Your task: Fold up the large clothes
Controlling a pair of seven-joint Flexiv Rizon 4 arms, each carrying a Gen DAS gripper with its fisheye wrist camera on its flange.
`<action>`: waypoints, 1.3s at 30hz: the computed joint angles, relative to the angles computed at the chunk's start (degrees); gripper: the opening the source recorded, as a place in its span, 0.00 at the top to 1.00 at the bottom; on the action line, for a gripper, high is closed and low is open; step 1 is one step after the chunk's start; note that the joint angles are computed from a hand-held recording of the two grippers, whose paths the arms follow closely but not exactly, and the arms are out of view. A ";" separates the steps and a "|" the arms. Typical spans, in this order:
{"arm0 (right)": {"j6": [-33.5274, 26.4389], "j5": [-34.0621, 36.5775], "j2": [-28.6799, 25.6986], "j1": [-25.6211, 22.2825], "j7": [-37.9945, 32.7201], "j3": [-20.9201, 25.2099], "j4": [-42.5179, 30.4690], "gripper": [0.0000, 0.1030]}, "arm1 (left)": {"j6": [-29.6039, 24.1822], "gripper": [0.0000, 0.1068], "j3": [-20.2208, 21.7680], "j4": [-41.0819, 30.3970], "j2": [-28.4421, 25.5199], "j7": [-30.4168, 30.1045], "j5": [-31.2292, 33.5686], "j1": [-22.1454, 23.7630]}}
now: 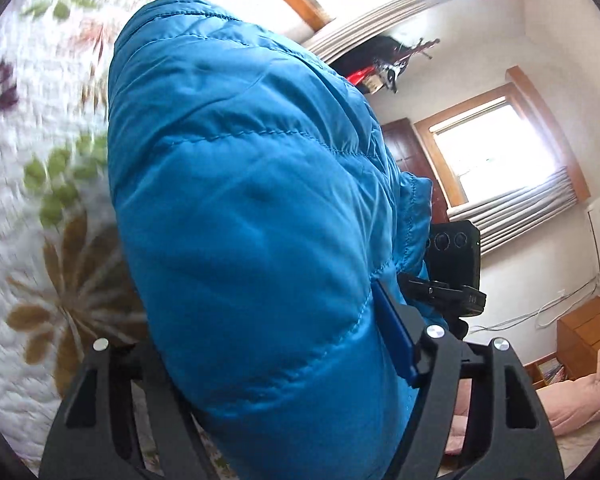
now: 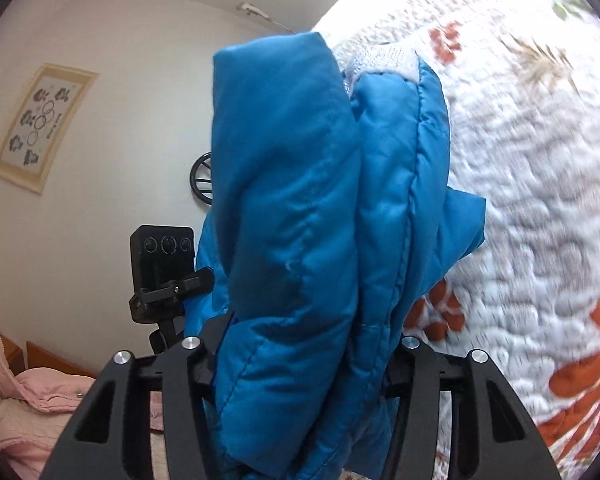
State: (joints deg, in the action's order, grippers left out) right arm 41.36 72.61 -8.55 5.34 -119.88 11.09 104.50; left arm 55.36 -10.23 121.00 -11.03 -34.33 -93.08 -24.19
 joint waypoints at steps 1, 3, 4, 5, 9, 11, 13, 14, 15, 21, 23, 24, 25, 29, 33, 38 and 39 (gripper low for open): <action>-0.06 -0.69 -0.28 0.30 0.08 -0.07 -1.17 0.49 | -0.19 0.35 0.37 -0.40 0.19 0.13 0.34 0.48; 0.23 -2.19 -1.97 1.25 0.28 0.05 -4.44 0.49 | 0.44 0.35 0.61 -1.47 0.21 0.62 0.22 0.99; -0.50 -3.04 -2.68 1.09 0.48 -0.05 -6.13 0.49 | 0.58 0.35 0.80 -1.97 0.19 0.67 0.47 1.38; -0.74 -3.94 -4.00 1.36 0.95 0.03 -8.40 0.49 | 0.88 0.35 0.94 -2.58 0.09 0.68 0.77 1.75; -1.17 -7.57 -10.12 1.98 3.04 1.32 -17.47 0.49 | 1.76 0.35 1.61 -4.41 -0.13 0.59 2.10 3.70; -1.93 -10.45 -12.90 2.59 6.10 1.98 -22.91 0.49 | 1.72 0.35 1.97 -5.83 -0.89 0.16 3.19 5.09; -2.66 -12.69 -16.26 2.98 8.13 2.64 -27.87 0.49 | 1.38 0.35 2.27 -7.54 -2.03 -0.66 4.97 6.78; -3.01 -13.87 -18.35 3.33 9.29 2.88 -30.71 0.49 | 1.00 0.35 2.42 -8.59 -2.84 -1.37 6.16 7.81; -3.47 -14.79 -20.51 4.20 10.39 2.46 -33.70 0.49 | 0.80 0.35 2.41 -9.68 -3.73 -1.98 7.24 8.74; -5.91 -21.42 -31.25 5.44 17.31 4.62 -47.83 0.49 | -0.33 0.35 1.51 -15.43 -9.11 -5.00 12.25 13.93; -6.64 -23.81 -34.54 6.33 19.83 4.97 -52.15 0.49 | -1.49 0.35 1.21 -17.38 -11.03 -6.36 14.07 16.00; -7.01 -25.02 -36.16 6.81 21.23 5.11 -54.34 0.49 | -1.78 0.35 0.97 -18.26 -12.01 -7.03 14.96 16.82; -7.66 -26.48 -38.21 7.67 23.27 5.07 -57.57 0.49 | -2.26 0.35 0.77 -19.39 -13.02 -7.91 16.09 17.72; -8.91 -30.46 -42.94 8.61 27.31 6.34 -63.14 0.49 | -3.38 0.35 -0.51 -21.87 -16.45 -9.86 18.84 20.61; -10.85 -34.38 -47.73 9.65 32.03 7.40 -68.83 0.49 | -4.78 0.34 -1.12 -24.32 -19.90 -13.51 23.21 22.58; -9.24 -35.08 -48.74 9.61 32.10 9.25 -69.35 0.48 | -4.11 0.31 -3.09 -25.17 -21.65 -12.63 24.10 24.02; -8.18 -36.45 -48.78 9.33 32.37 10.54 -68.70 0.47 | -4.03 0.30 -3.16 -25.20 -22.00 -12.35 24.39 24.32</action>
State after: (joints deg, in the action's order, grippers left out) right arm 33.18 36.17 -57.33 14.68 -87.51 21.63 35.80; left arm 51.33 -13.39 95.81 -33.04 -46.68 -68.69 0.13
